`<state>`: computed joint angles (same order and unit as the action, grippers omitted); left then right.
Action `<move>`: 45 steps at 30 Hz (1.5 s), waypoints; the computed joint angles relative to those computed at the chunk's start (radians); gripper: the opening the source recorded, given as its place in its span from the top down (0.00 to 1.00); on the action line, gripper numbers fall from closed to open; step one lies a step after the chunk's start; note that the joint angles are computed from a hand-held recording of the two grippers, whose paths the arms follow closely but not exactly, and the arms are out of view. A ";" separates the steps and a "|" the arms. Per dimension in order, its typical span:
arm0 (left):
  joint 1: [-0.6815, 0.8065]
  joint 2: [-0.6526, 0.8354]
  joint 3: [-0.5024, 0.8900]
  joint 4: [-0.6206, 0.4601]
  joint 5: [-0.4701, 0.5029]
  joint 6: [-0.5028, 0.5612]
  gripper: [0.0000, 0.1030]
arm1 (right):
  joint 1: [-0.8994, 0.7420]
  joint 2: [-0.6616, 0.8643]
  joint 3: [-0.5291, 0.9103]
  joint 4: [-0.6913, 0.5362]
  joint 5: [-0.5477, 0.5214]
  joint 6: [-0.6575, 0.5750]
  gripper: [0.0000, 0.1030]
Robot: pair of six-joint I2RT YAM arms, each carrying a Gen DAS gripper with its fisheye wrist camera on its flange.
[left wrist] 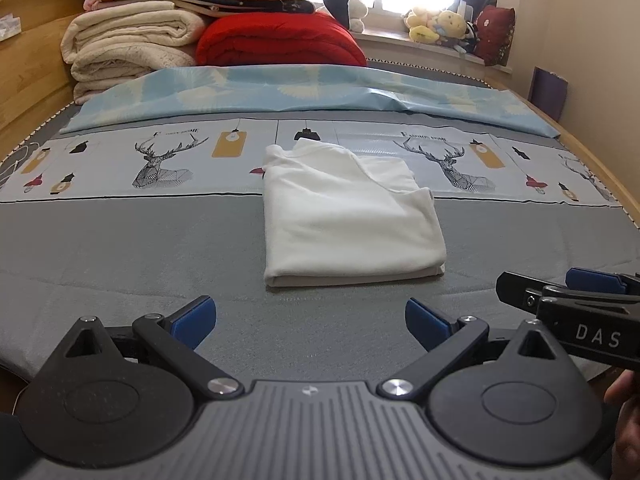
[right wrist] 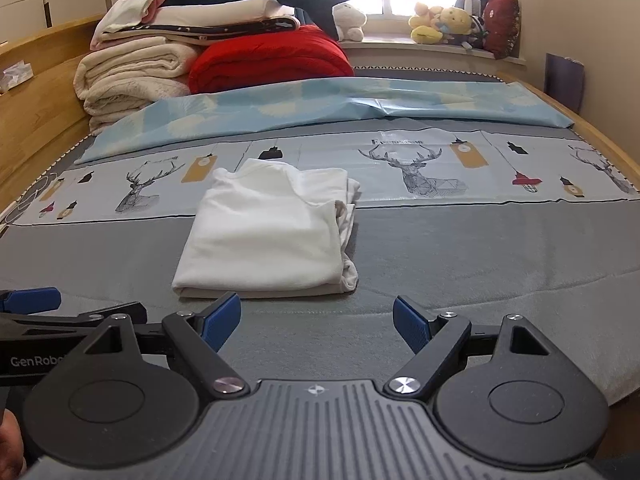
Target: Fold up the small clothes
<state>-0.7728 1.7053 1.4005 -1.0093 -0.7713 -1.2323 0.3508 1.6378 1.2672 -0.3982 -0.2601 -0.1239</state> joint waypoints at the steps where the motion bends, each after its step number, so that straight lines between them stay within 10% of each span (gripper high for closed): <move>1: 0.001 0.000 0.000 0.001 0.002 0.000 0.01 | 0.001 0.001 0.000 0.000 0.002 -0.001 0.18; 45: 0.002 0.014 0.010 -0.017 0.007 -0.034 0.01 | 0.016 -0.002 -0.015 0.022 0.011 -0.005 0.19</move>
